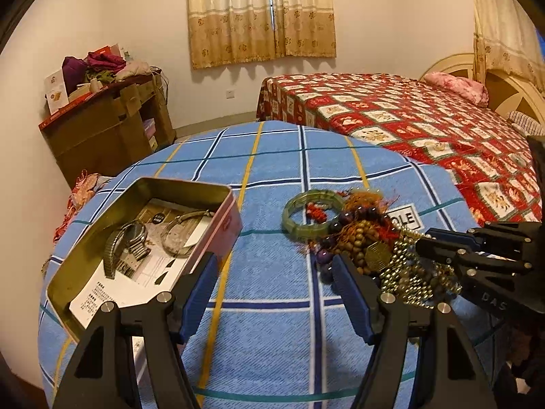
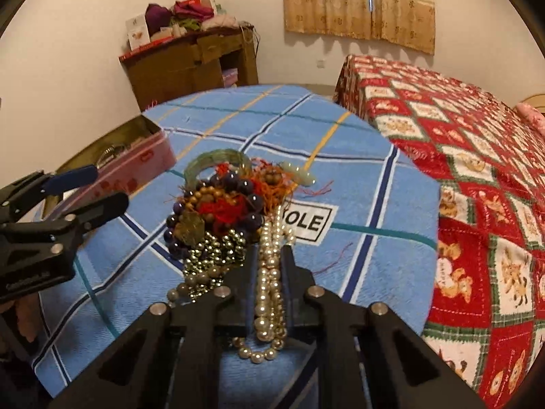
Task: Organize jewelry
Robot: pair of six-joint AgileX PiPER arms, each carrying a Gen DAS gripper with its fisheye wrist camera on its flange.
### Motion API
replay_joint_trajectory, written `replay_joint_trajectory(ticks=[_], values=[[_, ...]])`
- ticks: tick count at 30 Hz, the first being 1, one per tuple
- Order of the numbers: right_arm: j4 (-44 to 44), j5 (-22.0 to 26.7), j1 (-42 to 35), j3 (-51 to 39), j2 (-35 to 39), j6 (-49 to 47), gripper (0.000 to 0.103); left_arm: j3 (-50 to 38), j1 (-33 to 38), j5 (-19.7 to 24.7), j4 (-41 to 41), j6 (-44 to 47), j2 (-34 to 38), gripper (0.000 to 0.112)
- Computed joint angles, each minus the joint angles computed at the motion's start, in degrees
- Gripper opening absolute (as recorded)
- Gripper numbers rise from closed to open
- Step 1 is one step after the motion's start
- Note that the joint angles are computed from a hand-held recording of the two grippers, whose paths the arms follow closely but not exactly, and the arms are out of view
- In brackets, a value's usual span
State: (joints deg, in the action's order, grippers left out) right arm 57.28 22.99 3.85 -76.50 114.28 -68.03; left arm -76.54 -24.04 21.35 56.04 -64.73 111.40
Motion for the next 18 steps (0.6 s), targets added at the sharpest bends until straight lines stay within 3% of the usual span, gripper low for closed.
replay_joint_trajectory(ticks=[6,8,12,18], values=[[7.9,-1.8,-1.1,1.9,-2.7,-6.9,0.015,-2.0,-1.6,-0.7,-1.6,2.9,1.0,0.067],[7.7,-2.5,-1.4,1.6,-2.5,-6.6,0.015,-3.0,-2.3,-1.1,-3.1,5.2,1.4,0.056],[9.3,-3.0,-2.1,2.3,-2.2,-8.3,0.015,-6.0,-3.5,-1.6,-9.4,13.0,3.1,0.042],[12.3,-2.5,-2.3,3.4,-2.2,-11.8,0.015,-10.5,-3.7,-0.9,-21.8,24.6,6.8,0.042]])
